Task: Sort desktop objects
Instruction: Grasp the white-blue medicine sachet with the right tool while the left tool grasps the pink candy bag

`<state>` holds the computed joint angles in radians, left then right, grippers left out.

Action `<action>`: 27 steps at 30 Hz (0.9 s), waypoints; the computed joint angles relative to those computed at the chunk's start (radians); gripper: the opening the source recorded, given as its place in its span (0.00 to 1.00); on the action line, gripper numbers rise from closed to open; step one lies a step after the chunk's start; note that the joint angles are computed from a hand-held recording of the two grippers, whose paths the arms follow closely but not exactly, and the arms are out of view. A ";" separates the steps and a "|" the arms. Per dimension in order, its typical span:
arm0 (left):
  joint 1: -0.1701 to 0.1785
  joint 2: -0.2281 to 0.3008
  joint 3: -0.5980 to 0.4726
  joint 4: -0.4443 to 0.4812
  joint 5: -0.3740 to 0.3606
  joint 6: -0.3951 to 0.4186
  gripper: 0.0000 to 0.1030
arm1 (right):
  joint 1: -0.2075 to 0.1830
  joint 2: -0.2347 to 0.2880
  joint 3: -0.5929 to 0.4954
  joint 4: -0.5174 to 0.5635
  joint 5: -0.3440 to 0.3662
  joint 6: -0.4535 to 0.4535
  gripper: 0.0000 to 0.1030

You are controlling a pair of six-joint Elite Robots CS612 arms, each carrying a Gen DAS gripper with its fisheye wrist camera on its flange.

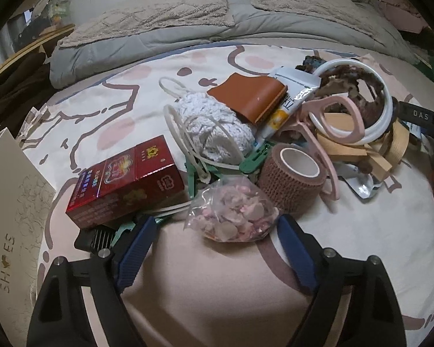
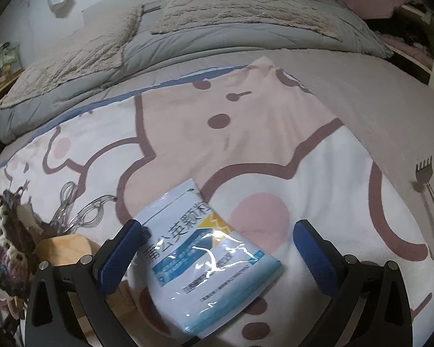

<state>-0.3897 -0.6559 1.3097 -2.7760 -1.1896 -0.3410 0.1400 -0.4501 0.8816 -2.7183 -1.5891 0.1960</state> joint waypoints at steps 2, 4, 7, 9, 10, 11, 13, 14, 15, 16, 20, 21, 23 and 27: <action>0.002 0.001 -0.002 0.005 -0.007 -0.008 0.86 | -0.002 -0.003 0.008 -0.012 0.019 -0.015 0.99; 0.003 0.000 -0.002 0.004 -0.015 -0.014 0.88 | -0.004 -0.004 0.012 -0.020 0.035 -0.019 0.90; 0.004 0.000 -0.001 0.003 -0.018 -0.013 0.88 | -0.003 -0.006 0.022 -0.045 0.045 -0.039 0.72; 0.005 -0.002 0.000 0.000 -0.028 -0.014 0.86 | -0.005 -0.009 0.031 -0.068 0.073 -0.048 0.55; 0.007 -0.002 0.002 -0.004 -0.038 -0.015 0.86 | -0.008 -0.010 0.035 -0.078 0.089 -0.048 0.50; 0.008 -0.003 0.003 -0.008 -0.042 -0.016 0.84 | -0.010 -0.010 0.036 -0.084 0.102 -0.047 0.47; 0.011 -0.005 0.005 -0.014 -0.071 -0.012 0.71 | -0.013 -0.012 0.043 -0.096 0.124 -0.040 0.44; 0.014 -0.006 0.004 -0.015 -0.101 -0.015 0.64 | -0.015 -0.013 0.047 -0.103 0.132 -0.036 0.42; 0.014 -0.007 0.004 -0.018 -0.106 -0.019 0.60 | -0.016 -0.014 0.050 -0.112 0.139 -0.031 0.41; 0.012 -0.007 0.006 -0.024 -0.100 -0.012 0.56 | -0.018 -0.014 0.052 -0.118 0.147 -0.026 0.39; 0.004 -0.010 0.011 -0.034 -0.072 0.007 0.41 | -0.026 -0.017 0.067 -0.152 0.180 -0.001 0.32; 0.003 -0.011 0.013 -0.034 -0.069 0.008 0.39 | -0.028 -0.019 0.071 -0.163 0.188 0.006 0.31; 0.003 -0.012 0.016 -0.036 -0.069 0.009 0.36 | -0.030 -0.023 0.083 -0.189 0.199 0.016 0.27; 0.007 -0.027 0.033 -0.043 -0.078 0.010 0.14 | -0.029 -0.028 0.096 -0.231 0.196 0.014 0.22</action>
